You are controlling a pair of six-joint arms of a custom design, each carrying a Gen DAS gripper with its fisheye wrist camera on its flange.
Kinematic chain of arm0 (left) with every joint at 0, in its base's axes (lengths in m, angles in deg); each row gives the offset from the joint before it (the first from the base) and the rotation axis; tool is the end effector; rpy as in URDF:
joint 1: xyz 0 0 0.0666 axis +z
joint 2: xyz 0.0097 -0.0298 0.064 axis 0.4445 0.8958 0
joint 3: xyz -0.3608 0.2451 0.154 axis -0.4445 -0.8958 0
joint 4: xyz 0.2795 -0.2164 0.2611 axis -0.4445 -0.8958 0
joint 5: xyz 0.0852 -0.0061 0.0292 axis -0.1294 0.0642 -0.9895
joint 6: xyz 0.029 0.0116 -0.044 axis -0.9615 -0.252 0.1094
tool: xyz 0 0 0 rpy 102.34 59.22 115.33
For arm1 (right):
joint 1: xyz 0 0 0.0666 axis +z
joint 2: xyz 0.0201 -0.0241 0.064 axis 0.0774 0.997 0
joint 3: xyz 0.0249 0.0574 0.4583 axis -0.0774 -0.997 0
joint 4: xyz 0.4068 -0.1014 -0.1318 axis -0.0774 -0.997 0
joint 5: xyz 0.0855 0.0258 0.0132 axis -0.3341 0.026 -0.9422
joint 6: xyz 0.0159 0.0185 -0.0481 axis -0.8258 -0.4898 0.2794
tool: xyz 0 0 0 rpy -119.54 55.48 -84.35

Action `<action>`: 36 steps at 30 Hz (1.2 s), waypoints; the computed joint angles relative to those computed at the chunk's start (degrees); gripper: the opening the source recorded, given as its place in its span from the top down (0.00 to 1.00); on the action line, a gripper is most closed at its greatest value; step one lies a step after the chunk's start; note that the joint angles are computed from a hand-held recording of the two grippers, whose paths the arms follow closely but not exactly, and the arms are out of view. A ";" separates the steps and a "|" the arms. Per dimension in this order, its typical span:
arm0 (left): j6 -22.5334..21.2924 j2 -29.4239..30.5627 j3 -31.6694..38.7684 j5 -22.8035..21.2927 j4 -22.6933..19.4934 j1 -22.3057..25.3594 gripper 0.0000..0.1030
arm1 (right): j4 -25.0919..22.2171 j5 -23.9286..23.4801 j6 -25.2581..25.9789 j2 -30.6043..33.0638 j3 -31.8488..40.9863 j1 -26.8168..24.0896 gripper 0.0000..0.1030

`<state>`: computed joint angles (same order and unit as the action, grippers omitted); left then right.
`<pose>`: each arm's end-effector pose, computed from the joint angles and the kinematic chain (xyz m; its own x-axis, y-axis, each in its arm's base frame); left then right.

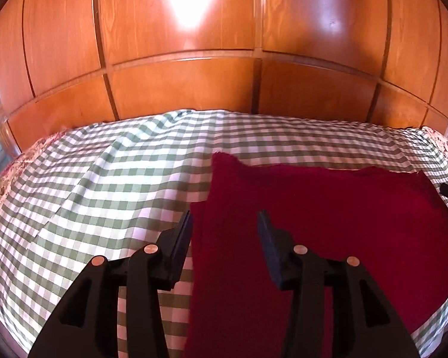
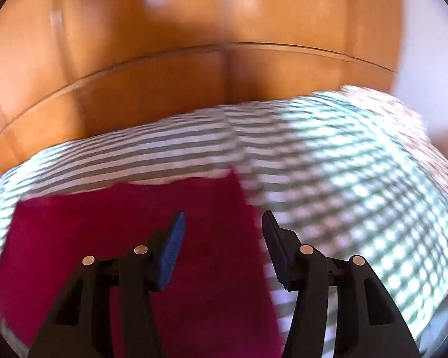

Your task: Fold small clothes

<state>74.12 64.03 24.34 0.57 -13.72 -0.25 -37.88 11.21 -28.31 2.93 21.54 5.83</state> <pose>0.4144 -0.1826 0.4769 -0.5649 -0.3651 -0.7400 -0.5525 0.8335 0.0106 0.5823 0.0271 0.5271 -0.5339 -0.2321 -0.8130 -0.4576 0.8879 0.0470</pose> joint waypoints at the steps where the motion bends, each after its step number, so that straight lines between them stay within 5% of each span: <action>1: -0.24 0.16 0.16 0.11 0.14 -0.03 0.52 | -1.17 -0.87 1.87 0.09 0.39 1.14 0.49; 8: 0.44 1.75 -0.36 3.38 -1.47 -0.33 0.48 | -10.68 3.67 7.27 6.46 7.05 9.05 0.49; 12: 1.53 2.95 -0.67 5.72 -3.08 0.66 0.47 | -10.09 7.86 8.88 7.77 7.47 11.03 0.98; 18: 3.65 2.32 -0.67 4.78 -2.38 0.47 0.47 | -2.74 7.12 7.18 4.71 5.38 10.64 0.98; 30: 5.49 1.13 -1.63 4.25 -2.02 0.56 0.47 | -0.13 13.66 6.62 7.72 4.54 12.41 0.98; 36: 6.68 0.23 -1.70 3.29 -2.60 -0.04 0.46 | -0.44 13.02 6.43 7.98 4.79 12.22 0.96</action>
